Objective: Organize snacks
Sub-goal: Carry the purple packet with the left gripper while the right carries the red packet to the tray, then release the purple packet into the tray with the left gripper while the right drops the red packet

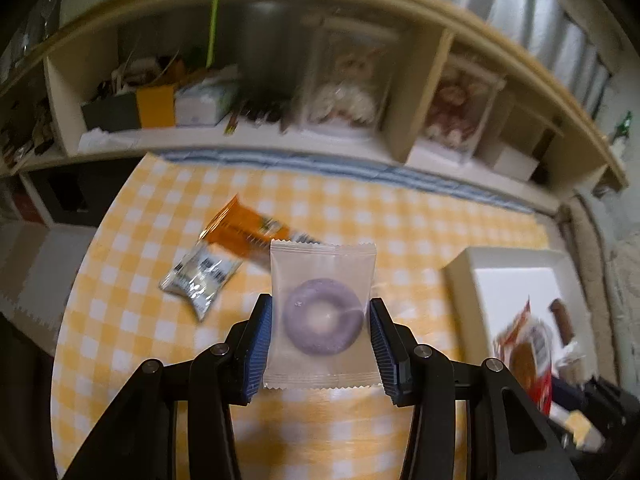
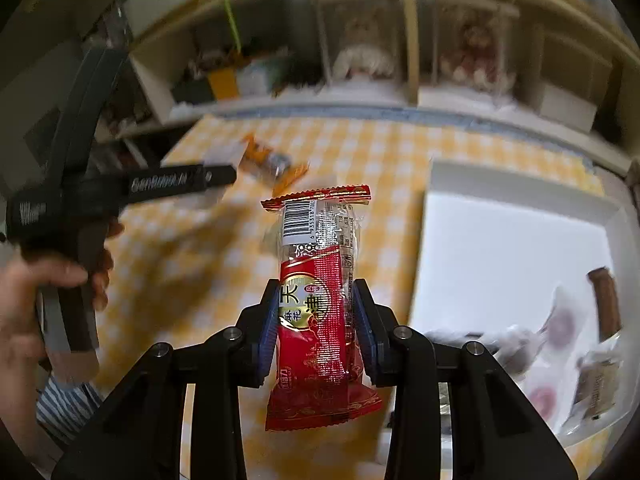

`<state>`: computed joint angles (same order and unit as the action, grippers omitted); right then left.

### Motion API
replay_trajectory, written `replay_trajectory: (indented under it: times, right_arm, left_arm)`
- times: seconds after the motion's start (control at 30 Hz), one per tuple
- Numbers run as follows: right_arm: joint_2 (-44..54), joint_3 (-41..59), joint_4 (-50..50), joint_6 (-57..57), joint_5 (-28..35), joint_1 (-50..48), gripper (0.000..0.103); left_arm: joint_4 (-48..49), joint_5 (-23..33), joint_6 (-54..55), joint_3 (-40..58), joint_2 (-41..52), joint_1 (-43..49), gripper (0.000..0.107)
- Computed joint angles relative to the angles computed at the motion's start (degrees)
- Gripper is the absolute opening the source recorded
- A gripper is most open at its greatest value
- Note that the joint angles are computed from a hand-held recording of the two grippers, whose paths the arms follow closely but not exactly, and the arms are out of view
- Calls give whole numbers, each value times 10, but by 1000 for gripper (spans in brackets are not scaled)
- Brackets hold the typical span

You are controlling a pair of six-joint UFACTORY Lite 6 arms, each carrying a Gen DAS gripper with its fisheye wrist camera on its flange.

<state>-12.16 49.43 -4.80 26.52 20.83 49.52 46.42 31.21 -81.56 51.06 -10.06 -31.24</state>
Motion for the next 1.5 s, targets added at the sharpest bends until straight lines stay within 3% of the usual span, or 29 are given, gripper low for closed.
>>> replay_trajectory:
  times: [0.23, 0.4, 0.67, 0.9, 1.03, 1.1, 1.23, 1.3, 1.33, 1.5]
  right_arm:
    - [-53, -2, 20, -58, 10, -100, 36]
    - [-71, -6, 112, -178, 23, -191, 36]
    - [-54, -6, 228, -358, 23, -289, 36]
    - [22, 10, 428, -563, 25, -380, 36]
    - [76, 21, 503, -639, 27, -408, 36]
    - [105, 30, 503, -652, 20, -412, 36]
    - [144, 43, 532, -699, 13, -427, 36]
    - [155, 47, 589, -751, 17, -440, 37]
    - [162, 51, 627, -783, 28, -449, 39]
    - [175, 62, 630, -775, 50, -458, 40]
  left_arm:
    - [44, 38, -50, 15, -43, -78, 46]
    - [64, 27, -82, 38, -11, -121, 46]
    - [55, -85, -114, 123, 124, -113, 46]
    - [-96, -170, 14, 212, 268, -83, 46]
    - [-229, -169, 151, 298, 351, -56, 46]
    - [-248, -161, 174, 326, 377, -48, 46]
    - [-205, -139, 139, 375, 418, -50, 51]
    - [-191, -134, 128, 386, 427, -54, 67]
    - [-170, -128, 112, 391, 431, -59, 69]
    - [-99, -98, 46, 375, 421, -87, 72]
